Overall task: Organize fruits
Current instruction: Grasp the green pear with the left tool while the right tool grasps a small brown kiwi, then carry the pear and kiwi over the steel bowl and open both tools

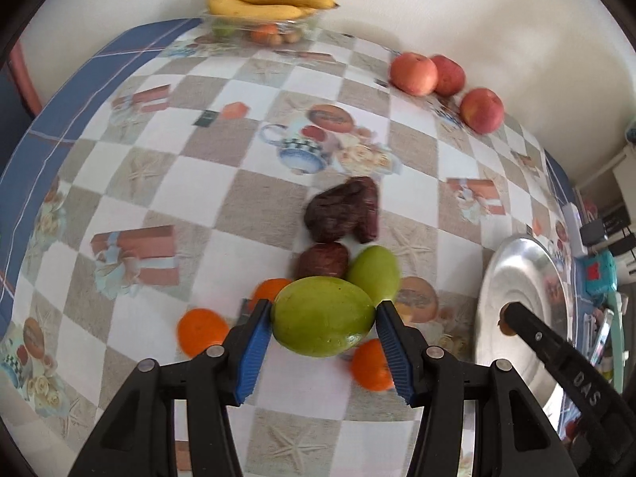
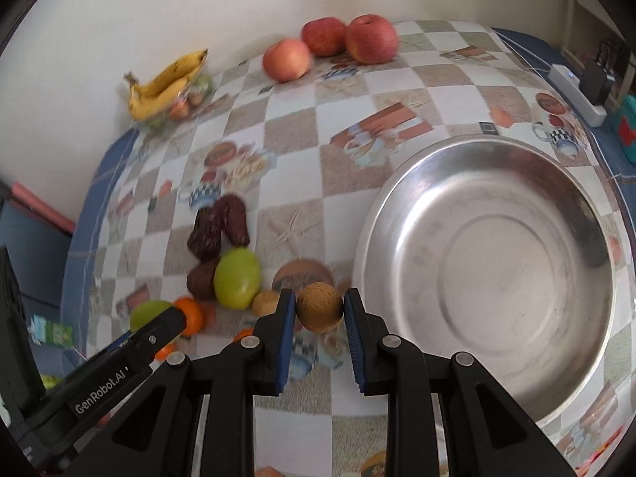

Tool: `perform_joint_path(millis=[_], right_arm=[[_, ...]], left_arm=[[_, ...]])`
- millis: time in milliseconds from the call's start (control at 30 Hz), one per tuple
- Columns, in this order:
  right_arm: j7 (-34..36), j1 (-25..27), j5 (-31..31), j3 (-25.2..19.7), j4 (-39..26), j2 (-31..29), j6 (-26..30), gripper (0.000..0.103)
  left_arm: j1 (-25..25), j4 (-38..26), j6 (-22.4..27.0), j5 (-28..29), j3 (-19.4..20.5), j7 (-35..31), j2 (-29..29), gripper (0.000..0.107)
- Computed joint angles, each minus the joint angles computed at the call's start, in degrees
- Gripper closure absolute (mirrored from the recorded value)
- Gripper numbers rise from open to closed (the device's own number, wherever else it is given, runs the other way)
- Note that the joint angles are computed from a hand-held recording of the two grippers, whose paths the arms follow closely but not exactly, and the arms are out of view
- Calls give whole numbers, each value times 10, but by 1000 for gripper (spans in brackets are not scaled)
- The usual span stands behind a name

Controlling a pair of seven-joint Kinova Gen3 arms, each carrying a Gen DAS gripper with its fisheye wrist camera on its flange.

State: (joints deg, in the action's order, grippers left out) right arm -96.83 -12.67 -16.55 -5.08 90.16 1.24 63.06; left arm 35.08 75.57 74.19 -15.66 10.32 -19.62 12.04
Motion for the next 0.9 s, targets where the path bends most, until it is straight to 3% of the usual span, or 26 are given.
perform_joint_path(millis=[167,267,333,467,533,633,700,800,900], right_arm=[[-33,15,22,14,-7,0,3,77],[-41,36,9,28,-11,8,16,77],[-64,41,33,29,-14,11,22,77],[-93,59,54,40,-13,10,31,76],[-88,81,30,52,-8,9,33,76],[-98,98,30,58,-5,7,37,71],[-107,102,38,58,-6,6,41,55],[-107,106,39,57,-7,5,39,50],[-98,104,34,51,-7,3,38,41]], left_arm=[[11,-67,15,12,5,-40,47,51],[34,-124,24,15,6,-88,88,51],[44,-158,19,31,7,-122,112,51],[62,-206,4,58,8,-190,147,44],[75,-202,-7,59,-4,-204,146,33],[86,-200,3,57,-23,-199,145,30],[85,-187,11,54,-32,-185,138,25],[89,-166,25,30,-47,-149,124,9],[81,-137,27,16,-49,-123,105,5]])
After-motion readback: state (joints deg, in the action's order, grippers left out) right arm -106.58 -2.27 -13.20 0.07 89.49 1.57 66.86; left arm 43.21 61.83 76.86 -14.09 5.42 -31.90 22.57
